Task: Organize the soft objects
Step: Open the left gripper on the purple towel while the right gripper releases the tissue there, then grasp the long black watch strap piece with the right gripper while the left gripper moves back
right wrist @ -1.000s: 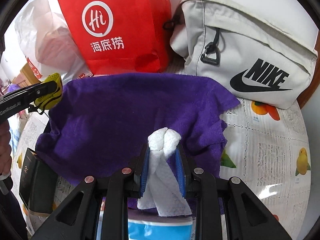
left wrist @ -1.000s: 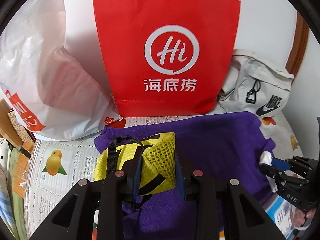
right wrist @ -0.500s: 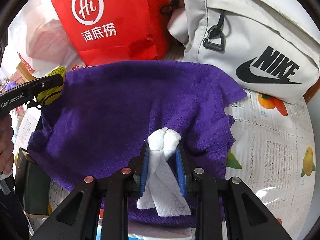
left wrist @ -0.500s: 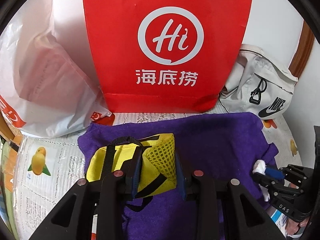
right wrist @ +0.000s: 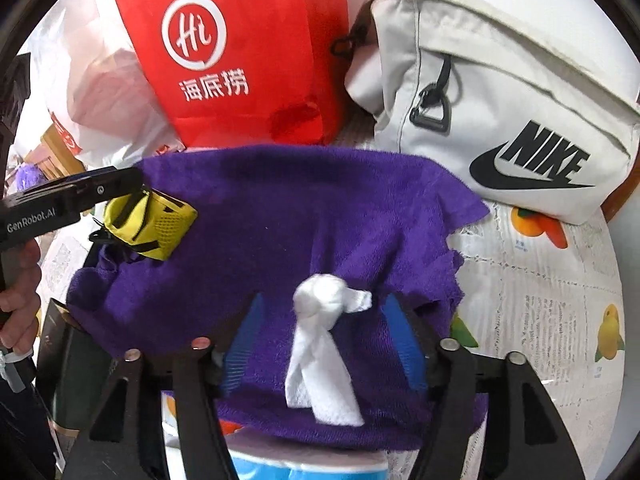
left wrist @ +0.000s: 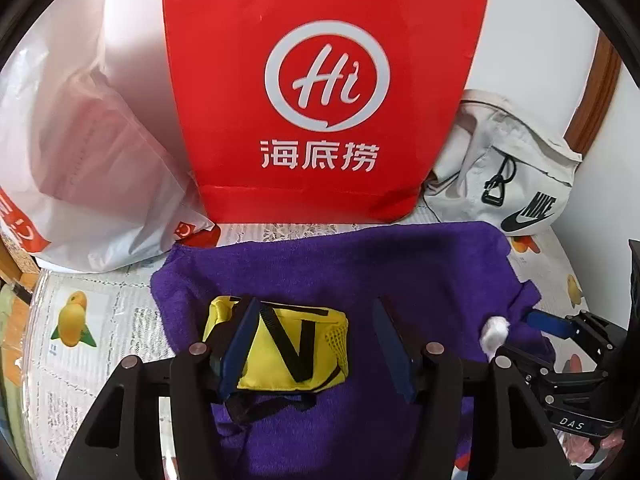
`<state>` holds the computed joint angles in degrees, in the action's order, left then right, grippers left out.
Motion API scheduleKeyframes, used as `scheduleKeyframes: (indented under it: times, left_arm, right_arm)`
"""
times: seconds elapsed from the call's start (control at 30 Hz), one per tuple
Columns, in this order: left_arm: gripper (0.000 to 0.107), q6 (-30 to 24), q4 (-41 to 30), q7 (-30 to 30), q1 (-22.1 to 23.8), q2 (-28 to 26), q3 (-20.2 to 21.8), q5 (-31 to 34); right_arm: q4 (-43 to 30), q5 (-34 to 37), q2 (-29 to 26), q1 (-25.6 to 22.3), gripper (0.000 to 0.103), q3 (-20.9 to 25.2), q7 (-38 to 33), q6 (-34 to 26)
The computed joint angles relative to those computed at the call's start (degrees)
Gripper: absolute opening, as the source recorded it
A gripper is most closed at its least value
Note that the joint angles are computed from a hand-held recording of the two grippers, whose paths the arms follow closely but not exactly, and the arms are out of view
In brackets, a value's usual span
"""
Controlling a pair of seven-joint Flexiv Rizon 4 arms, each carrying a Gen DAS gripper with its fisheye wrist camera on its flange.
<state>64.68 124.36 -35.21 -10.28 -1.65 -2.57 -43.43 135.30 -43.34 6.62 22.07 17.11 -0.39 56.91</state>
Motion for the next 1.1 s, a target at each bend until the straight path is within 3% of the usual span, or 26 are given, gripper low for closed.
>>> scheduleKeyframes:
  times: [0.27, 0.43, 0.7, 0.83, 1.1]
  left_arm:
    - [0.057, 0.65, 3.55, 1.4, -0.7, 5.89, 2.1, -1.04]
    - [0.057, 0.24, 7.0, 3.52, -1.64, 11.33, 4.54, -2.44]
    - [0.058, -6.1, 12.06, 2.74, -0.33, 21.24, 9.47, 2.42]
    - [0.058, -10.19, 15.0, 2.8, 1.3, 26.4, 12.25, 5.11]
    - [0.058, -16.66, 20.27, 4.46, 5.75, 34.1, 16.47, 10.17]
  right_arm:
    - [-1.98, 3.81, 3.6, 2.34, 0.082, 3.06, 1.24, -8.02]
    - [-3.82, 6.0, 5.26, 4.71, 0.083, 5.06, 2.64, -13.28]
    - [-6.29, 4.78, 5.92, 9.3, 0.083, 9.31, 6.59, -20.66]
    - [-5.42, 2.72, 6.26, 11.5, 0.082, 10.56, 12.28, -19.14]
    - [-5.04, 2.32, 5.71, 16.92, 0.08, 13.74, 20.96, -22.54]
